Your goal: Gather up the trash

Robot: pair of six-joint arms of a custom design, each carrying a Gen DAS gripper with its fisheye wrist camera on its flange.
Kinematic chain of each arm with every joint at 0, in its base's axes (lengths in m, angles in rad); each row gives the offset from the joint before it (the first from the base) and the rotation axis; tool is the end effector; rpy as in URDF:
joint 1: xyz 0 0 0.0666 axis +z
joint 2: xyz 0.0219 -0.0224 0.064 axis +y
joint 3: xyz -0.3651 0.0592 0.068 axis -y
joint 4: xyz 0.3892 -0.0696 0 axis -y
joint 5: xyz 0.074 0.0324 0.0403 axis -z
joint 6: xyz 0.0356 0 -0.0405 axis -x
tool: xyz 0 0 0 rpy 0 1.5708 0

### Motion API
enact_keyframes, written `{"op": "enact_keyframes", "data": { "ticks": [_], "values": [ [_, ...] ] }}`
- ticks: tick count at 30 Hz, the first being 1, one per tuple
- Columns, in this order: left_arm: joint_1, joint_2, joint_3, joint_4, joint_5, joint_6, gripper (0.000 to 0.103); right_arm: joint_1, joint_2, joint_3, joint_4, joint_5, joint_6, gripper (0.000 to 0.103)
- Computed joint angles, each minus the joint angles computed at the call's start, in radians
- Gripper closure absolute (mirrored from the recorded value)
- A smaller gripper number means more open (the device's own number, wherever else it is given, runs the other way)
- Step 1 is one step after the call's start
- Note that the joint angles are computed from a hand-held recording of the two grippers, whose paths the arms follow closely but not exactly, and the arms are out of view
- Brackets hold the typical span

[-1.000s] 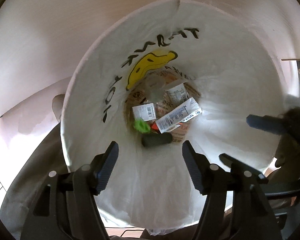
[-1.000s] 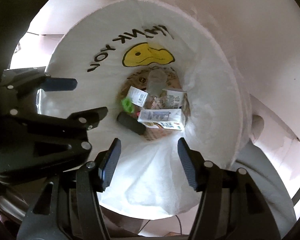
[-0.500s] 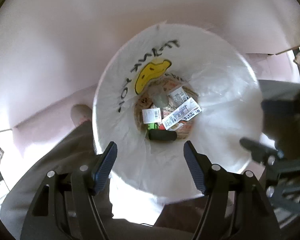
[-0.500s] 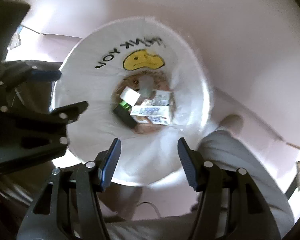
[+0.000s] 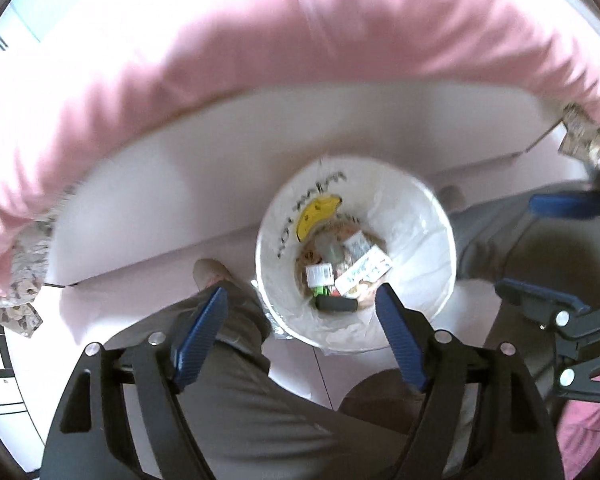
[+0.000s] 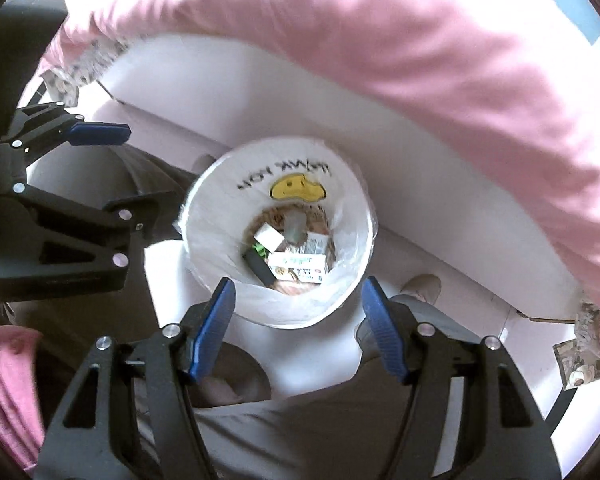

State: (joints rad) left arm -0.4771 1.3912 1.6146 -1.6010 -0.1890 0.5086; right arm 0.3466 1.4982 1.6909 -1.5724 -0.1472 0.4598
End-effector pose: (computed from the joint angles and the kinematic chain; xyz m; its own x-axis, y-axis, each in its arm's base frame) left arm 0.3794 -0.1890 0.4812 -0.9655 -0.0393 -0.2575 -0.0586 0.9960 0.0676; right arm 0.4364 0.1628 0.4669 -0.6668 -0.7075 -0.2341 -0.7344 0.6773 0.0448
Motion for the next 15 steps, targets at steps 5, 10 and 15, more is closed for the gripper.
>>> {"op": "enact_keyframes", "data": {
  "ticks": [5,10,15],
  "values": [
    [-0.047,-0.03,0.071,-0.041,-0.076,0.038,0.017,0.001,-0.05,0.032,-0.01,-0.019,0.005,0.033],
    [-0.089,-0.046,0.139,-0.063,-0.133,0.087,0.015,-0.002,-0.099,0.05,-0.01,-0.032,-0.013,0.029],
    [-0.137,-0.065,0.179,-0.081,-0.196,0.14,0.012,-0.005,-0.152,0.058,-0.001,-0.046,-0.053,0.025]
  ]
}}
